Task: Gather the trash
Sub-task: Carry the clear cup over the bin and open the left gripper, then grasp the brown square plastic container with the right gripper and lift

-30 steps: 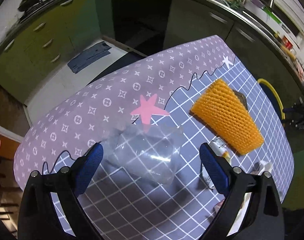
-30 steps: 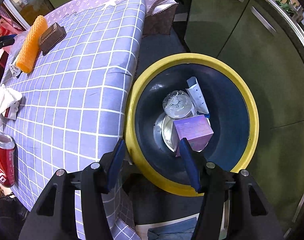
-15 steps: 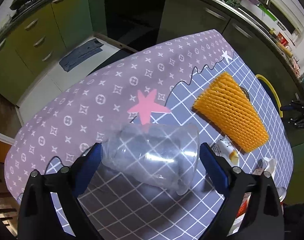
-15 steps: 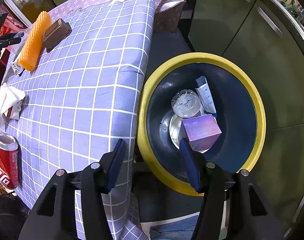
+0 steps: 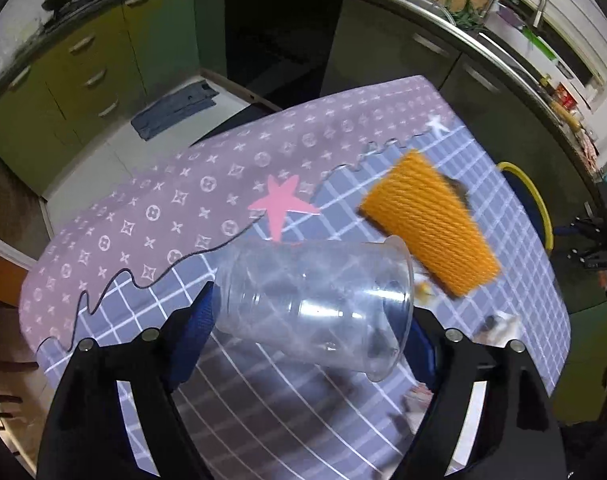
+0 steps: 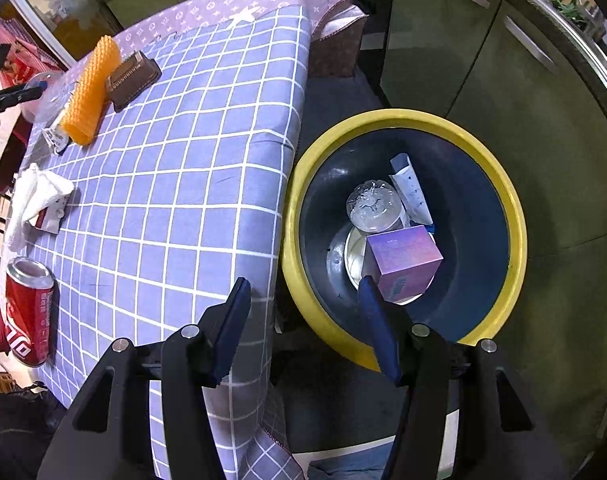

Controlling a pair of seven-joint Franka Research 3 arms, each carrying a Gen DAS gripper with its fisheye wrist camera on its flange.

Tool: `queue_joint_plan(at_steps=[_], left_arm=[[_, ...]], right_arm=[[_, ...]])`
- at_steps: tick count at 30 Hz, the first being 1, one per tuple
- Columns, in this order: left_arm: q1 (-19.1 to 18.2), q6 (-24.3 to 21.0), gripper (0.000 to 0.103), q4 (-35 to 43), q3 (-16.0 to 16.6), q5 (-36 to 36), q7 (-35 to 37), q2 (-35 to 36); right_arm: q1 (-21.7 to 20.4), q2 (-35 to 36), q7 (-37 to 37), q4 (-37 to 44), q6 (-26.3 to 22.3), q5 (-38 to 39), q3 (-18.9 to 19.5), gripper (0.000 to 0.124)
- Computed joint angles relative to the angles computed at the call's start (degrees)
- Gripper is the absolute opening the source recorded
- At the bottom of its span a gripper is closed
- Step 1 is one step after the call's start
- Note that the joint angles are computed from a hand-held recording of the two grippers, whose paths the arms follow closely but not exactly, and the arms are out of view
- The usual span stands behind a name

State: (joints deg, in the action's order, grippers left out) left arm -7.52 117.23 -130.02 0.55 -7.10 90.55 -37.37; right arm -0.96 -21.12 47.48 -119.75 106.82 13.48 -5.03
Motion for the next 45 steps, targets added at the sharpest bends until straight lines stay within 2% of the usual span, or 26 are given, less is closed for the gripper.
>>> queue_joint_plan(at_steps=[5, 9, 13, 16, 20, 23, 27, 30, 33, 35, 40, 45], left_arm=[[-4.0, -3.9, 0.079, 5.7, -4.4, -0.3, -1.3, -0.2], [-8.9, -3.5, 0.079, 11.5, -8.1, -2.0, -2.2, 4.3], [-13.9, -1.3, 0.079, 20.7, -12.6, -3.5, -1.4, 15.3], [-16.4, 0.1, 0.079, 28.5, -15.7, -4.0, -1.3, 25.1], [-18.6, 0.6, 0.079, 39.7, -19.4, -1.0, -2.3, 38.7], [-20.5, 0.8, 0.077, 47.6, -20.7, 3.3, -4.9, 47.9], [-22.2, 1.2, 0.078, 53.1, -20.2, 7.7, -9.2, 54.4], [-21.5, 2.0, 0.078, 51.9, -20.2, 7.3, -10.9, 53.8], [-19.7, 4.2, 0.078, 46.6, -20.2, 5.5, -10.8, 48.8], [-18.3, 6.5, 0.083, 40.8, -19.9, 3.6, -10.7, 43.1], [-16.1, 10.7, 0.084, 26.0, -17.2, -3.2, -10.2, 26.6], [-15.5, 10.1, 0.086, 13.3, -13.6, -3.8, -14.3, 10.4]], right_arm=[[-1.4, -0.6, -0.4, 0.9, -0.2, 1.9, -2.0, 0.056], [-3.3, -0.4, 0.0, 2.5, -0.5, 3.0, -3.6, 0.056], [-6.0, -0.6, 0.0, 3.7, -0.3, 2.5, -5.3, 0.056], [-8.0, -0.7, -0.6, 4.3, -0.8, 2.4, -6.9, 0.056], [-10.7, -0.8, -1.5, 4.7, -1.6, 2.4, -8.6, 0.056], [-12.6, -0.8, -1.4, 4.7, -2.0, 2.1, -9.4, 0.056], [-14.2, -0.6, -1.9, 5.0, -2.4, 2.0, -10.0, 0.056], [-14.6, -0.1, -2.0, 5.5, -2.4, 2.4, -10.0, 0.056], [-14.5, 0.1, -2.3, 5.5, -2.5, 2.9, -9.6, 0.056], [-14.0, -0.1, -2.3, 5.3, -2.6, 3.3, -9.1, 0.056], [-11.4, -0.9, -2.4, 5.1, -2.9, 3.8, -6.8, 0.056], [-6.7, -1.1, -2.0, 6.4, -3.7, 5.9, -3.8, 0.056]])
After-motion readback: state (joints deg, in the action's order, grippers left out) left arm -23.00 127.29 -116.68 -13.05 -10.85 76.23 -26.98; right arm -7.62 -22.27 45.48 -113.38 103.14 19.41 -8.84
